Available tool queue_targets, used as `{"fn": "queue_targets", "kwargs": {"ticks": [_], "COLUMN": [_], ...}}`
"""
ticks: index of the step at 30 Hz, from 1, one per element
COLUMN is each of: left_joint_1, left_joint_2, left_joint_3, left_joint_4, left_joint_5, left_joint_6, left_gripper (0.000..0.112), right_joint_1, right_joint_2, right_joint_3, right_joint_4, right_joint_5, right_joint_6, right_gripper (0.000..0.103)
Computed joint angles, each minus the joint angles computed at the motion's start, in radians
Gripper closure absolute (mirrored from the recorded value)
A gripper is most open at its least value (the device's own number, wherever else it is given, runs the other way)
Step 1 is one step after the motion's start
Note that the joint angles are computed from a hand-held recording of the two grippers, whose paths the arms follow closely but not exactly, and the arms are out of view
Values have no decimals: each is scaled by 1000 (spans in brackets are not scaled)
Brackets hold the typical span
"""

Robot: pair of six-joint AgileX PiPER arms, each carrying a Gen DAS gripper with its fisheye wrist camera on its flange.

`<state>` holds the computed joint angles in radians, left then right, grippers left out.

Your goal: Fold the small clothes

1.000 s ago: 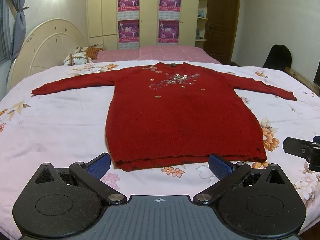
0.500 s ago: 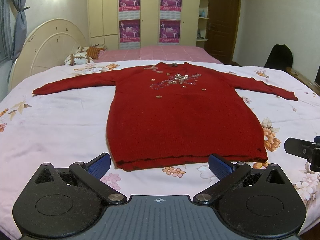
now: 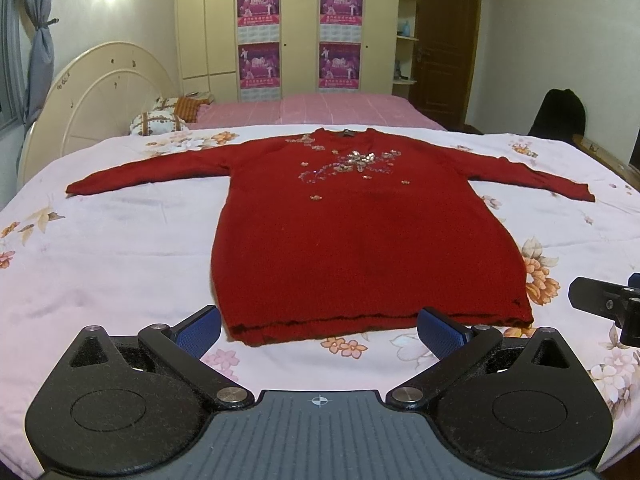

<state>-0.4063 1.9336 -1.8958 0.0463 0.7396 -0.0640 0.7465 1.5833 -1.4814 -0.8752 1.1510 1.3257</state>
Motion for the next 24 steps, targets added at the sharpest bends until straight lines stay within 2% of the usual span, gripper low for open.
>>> {"fn": "queue_targets", "kwargs": {"ticks": [17, 20, 22, 24], "left_joint_1": [-3, -10, -6, 22], "left_joint_2": [8, -6, -19, -5], "left_joint_3": [-15, 9, 20, -13], "left_joint_4": [16, 25, -29, -189], "left_joint_5": [17, -30, -78, -90], "left_joint_6": [-8, 15, 83, 190], "left_gripper": [9, 9, 9, 9], "right_joint_1": [-25, -32, -47, -69], "right_joint_2": [-2, -5, -14, -32], "right_joint_3": [16, 22, 34, 52], "right_joint_4": [26, 28, 35, 34], "right_joint_5": [-46, -56, -77, -106], "right_joint_6": [-16, -10, 0, 13], "right_gripper": [1, 1, 2, 2]}}
